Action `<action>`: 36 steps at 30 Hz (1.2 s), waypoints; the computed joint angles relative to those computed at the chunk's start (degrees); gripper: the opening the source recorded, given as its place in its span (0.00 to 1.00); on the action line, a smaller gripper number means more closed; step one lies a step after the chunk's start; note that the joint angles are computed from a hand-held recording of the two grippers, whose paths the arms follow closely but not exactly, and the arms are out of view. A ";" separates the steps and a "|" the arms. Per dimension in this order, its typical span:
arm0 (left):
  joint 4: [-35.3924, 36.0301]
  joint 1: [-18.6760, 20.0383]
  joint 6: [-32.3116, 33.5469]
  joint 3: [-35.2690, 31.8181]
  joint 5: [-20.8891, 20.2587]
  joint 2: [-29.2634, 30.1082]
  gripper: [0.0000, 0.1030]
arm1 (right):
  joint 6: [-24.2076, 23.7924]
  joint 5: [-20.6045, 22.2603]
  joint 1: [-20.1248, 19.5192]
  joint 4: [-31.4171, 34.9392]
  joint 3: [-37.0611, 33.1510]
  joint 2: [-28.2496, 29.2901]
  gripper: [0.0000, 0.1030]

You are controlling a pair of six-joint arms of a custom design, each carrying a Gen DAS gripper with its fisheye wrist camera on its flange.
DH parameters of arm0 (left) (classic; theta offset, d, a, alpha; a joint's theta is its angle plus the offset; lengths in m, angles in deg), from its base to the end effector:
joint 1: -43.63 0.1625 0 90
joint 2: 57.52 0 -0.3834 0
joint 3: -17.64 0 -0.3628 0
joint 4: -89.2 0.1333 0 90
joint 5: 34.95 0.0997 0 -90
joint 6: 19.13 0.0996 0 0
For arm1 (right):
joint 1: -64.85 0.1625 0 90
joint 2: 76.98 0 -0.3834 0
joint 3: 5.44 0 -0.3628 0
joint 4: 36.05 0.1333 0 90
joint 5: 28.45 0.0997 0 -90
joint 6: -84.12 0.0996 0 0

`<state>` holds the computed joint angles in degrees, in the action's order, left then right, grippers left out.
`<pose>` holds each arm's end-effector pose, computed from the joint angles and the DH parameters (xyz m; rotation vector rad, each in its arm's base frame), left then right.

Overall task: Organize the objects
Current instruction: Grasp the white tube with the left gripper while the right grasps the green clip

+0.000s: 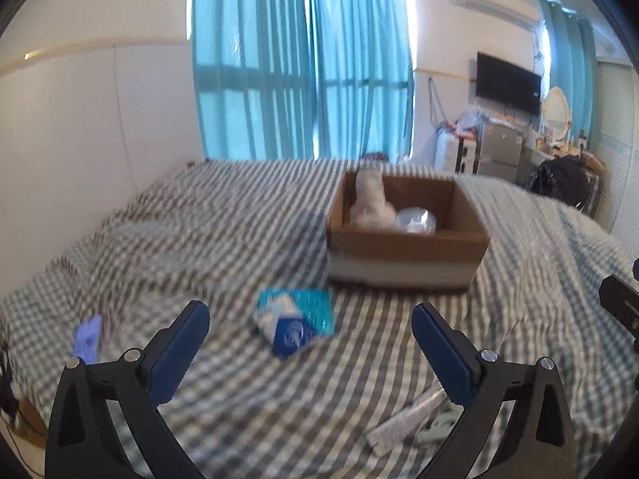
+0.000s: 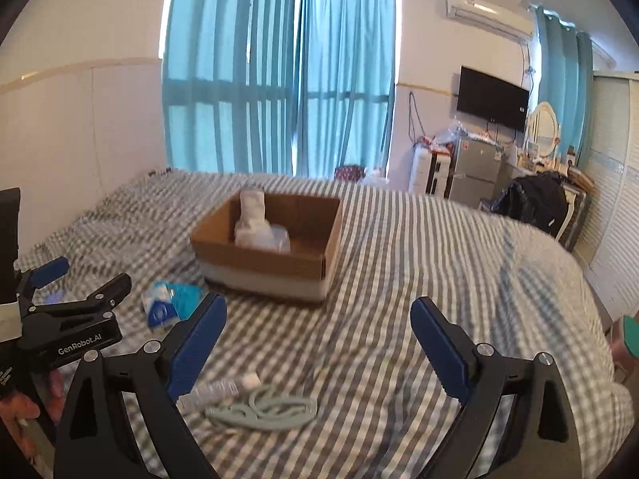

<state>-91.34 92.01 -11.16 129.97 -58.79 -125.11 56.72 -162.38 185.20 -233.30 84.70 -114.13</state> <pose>-0.1658 -0.5245 0.3050 0.3332 2.0102 -1.1648 0.3790 -0.5202 0.1434 0.6544 -2.1142 1.1327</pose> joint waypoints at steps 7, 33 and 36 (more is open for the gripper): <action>2.28 3.23 -3.33 4.12 -0.06 3.34 1.00 | 2.07 -1.01 -4.85 2.51 1.98 2.37 0.91; 19.22 5.05 -6.42 3.09 -13.76 0.58 0.12 | 11.23 -3.60 -8.34 9.11 2.48 3.09 0.91; 17.74 5.14 -5.44 3.87 -12.74 -0.88 0.12 | 13.71 -2.58 -7.72 11.61 2.54 3.43 0.91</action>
<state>-73.60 97.15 -16.60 133.84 -71.53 -126.00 70.43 -164.96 177.48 -221.70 87.23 -110.70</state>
